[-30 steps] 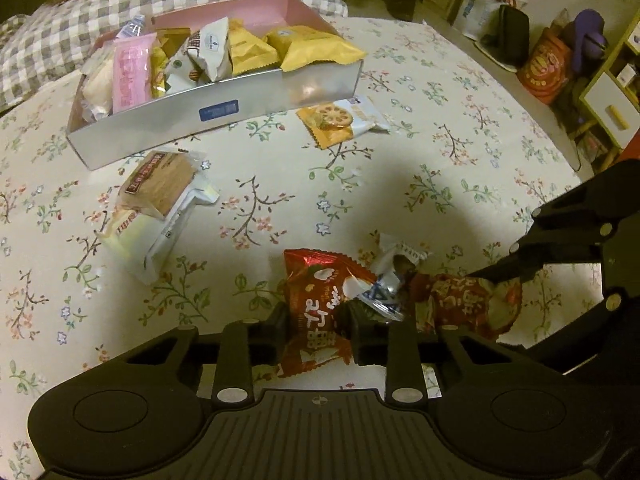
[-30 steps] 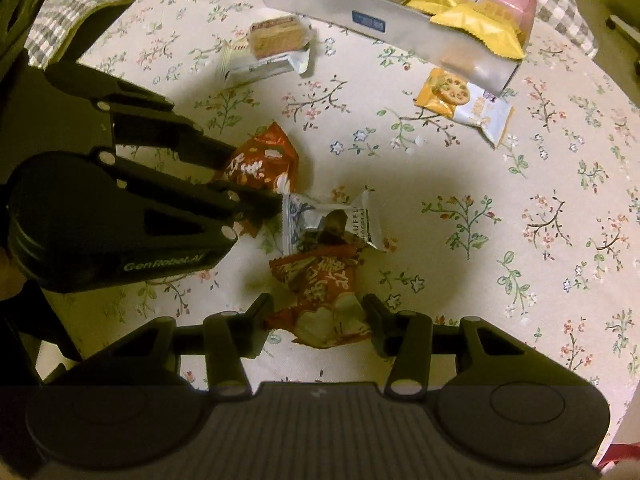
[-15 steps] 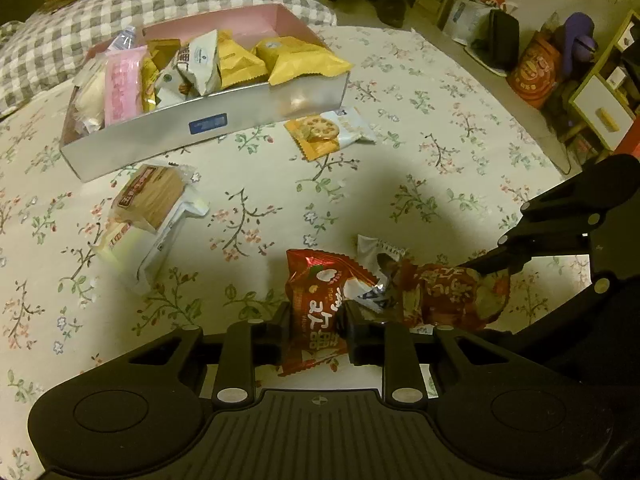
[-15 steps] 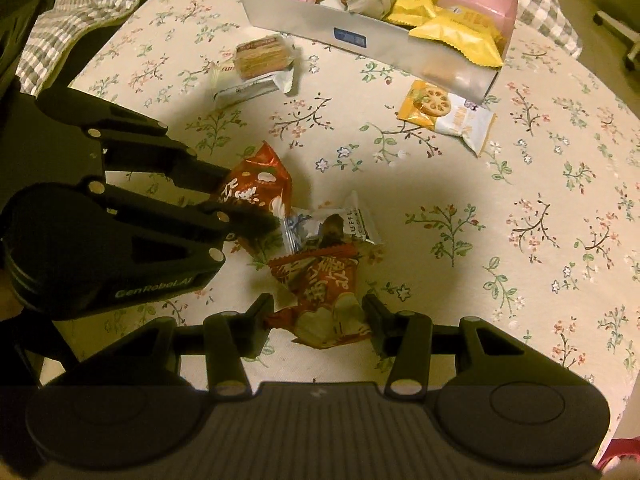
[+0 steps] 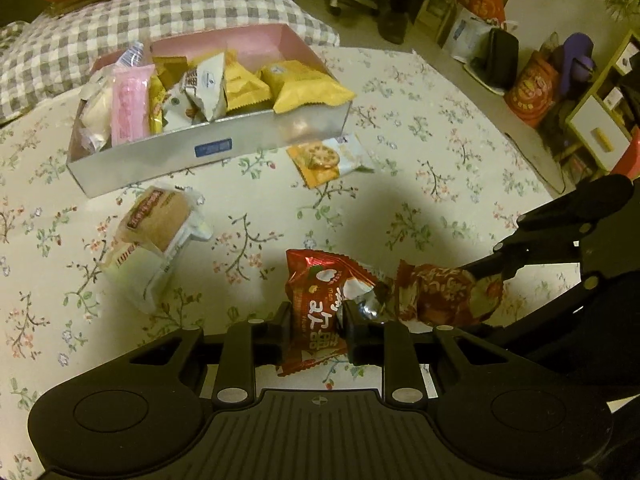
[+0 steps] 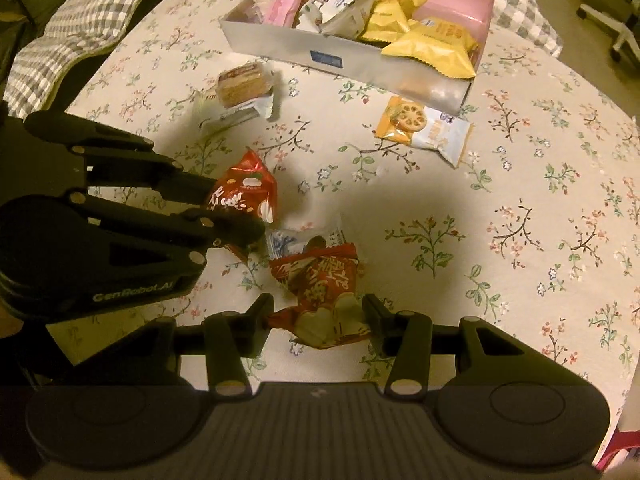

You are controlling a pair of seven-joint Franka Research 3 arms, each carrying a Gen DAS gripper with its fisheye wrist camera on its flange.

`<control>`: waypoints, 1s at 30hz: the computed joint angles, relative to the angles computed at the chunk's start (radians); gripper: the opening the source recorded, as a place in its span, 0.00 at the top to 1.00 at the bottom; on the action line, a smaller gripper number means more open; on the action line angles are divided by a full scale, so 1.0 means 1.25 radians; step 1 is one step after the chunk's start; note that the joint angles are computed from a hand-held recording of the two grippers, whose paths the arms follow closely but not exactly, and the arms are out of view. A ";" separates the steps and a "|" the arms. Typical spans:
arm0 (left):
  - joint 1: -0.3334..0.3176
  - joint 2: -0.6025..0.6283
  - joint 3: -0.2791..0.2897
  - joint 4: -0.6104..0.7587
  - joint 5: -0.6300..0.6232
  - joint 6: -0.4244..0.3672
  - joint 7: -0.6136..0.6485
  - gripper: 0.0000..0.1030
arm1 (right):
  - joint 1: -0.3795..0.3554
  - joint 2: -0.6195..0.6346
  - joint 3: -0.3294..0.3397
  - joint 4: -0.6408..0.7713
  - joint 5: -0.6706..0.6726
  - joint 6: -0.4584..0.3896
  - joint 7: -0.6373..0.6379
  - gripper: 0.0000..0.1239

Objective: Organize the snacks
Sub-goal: 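Carry both red packets into the box and open both tools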

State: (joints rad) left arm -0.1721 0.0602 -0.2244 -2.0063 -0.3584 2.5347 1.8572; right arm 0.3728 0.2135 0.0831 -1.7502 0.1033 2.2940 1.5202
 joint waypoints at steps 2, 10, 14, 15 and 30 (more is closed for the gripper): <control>0.002 0.003 0.001 0.009 -0.004 -0.003 -0.004 0.77 | -0.002 0.000 -0.001 0.001 0.006 0.008 0.003 0.64; 0.033 0.032 0.012 0.085 -0.046 0.000 -0.020 0.77 | -0.014 0.012 -0.008 0.024 0.037 0.059 0.051 0.64; 0.052 0.061 0.015 0.127 -0.032 0.008 -0.044 0.77 | -0.022 0.038 -0.011 0.053 0.059 0.082 0.076 0.64; 0.056 0.072 0.013 0.140 -0.029 0.007 -0.048 0.77 | -0.024 0.043 -0.011 0.059 0.066 0.089 0.079 0.64; 0.105 0.245 -0.036 0.342 -0.013 0.016 -0.081 0.77 | -0.046 0.199 -0.001 0.251 0.190 0.174 0.150 0.64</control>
State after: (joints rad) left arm -0.0414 0.3663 -0.2693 -1.5782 -0.3741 2.5545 1.7556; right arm 0.3154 0.4622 0.0816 -1.4368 0.3409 2.5114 1.7081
